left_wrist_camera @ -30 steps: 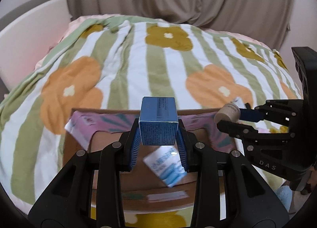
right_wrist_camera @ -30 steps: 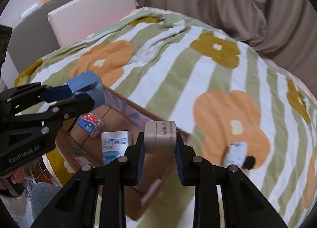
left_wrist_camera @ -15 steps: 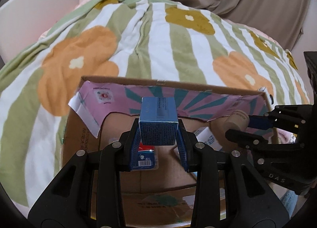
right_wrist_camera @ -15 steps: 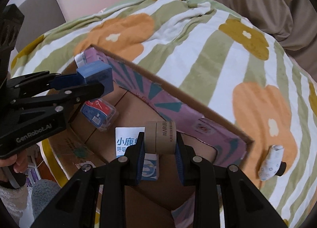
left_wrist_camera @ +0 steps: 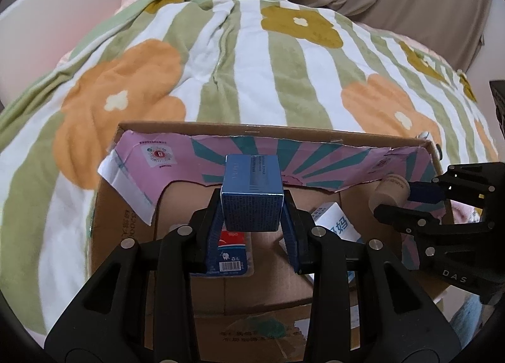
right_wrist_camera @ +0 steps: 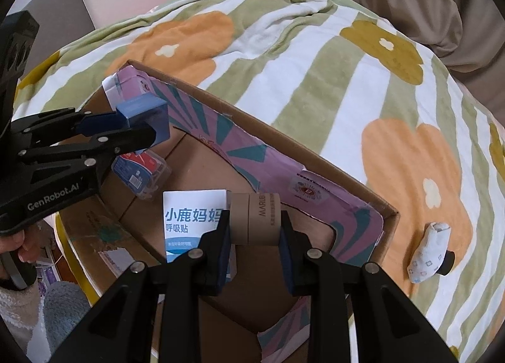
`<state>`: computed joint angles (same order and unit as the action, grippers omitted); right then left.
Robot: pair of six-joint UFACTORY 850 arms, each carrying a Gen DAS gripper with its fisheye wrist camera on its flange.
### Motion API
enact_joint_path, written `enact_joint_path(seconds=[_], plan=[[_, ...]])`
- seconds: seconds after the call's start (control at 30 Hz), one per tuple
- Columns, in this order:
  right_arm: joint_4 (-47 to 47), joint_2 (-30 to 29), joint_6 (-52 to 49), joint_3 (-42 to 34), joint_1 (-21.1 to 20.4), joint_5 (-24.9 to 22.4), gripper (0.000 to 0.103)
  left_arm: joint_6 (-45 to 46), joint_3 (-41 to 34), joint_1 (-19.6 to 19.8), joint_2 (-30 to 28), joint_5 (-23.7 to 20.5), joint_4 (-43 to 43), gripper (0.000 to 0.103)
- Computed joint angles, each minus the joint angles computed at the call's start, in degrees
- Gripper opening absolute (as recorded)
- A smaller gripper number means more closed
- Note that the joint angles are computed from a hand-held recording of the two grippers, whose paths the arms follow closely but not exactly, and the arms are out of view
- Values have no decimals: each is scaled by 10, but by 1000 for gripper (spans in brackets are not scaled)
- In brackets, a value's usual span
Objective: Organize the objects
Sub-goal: 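Open both tools to release the cube box and tan roll into the cardboard box, then move both tools back toward the remaining items on the blanket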
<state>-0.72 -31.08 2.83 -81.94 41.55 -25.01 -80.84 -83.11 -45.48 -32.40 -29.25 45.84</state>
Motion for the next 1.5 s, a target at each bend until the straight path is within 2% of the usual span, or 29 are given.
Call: enact_joint_path(seconds=[0.07, 0.1, 0.13, 0.17, 0.2, 0.3, 0.9, 1.23, 1.37, 1.5], plan=[[36, -3, -28, -5, -3, -8, 26, 13, -15, -6, -8, -30, 6, 35], [55, -5, -42, -8, -5, -13, 36, 21, -23, -8, -13, -48, 5, 44], [64, -7, -47, -10, -6, -17, 46, 31, -32, -10, -18, -63, 1, 57], [60, -7, -42, -10, -5, -18, 71, 36, -37, -11, -20, -74, -2, 98], [52, -5, -32, -9, -4, -17, 87, 18, -32, -13, -17, -76, 15, 103], [62, 3, -39, 2, -5, -13, 88, 6, -17, -9, -8, -54, 18, 103], [25, 29, -4, 35, 10, -7, 88, -47, 36, -16, 46, -26, 35, 103], [2, 54, 18, 54, 19, -5, 88, -64, 40, -32, 68, -37, 47, 103], [-13, 78, 32, 68, 18, 2, 88, -66, 27, -43, 74, -56, 60, 103], [-32, 106, 52, 84, 12, 5, 88, -67, 14, -50, 79, -54, 58, 103]])
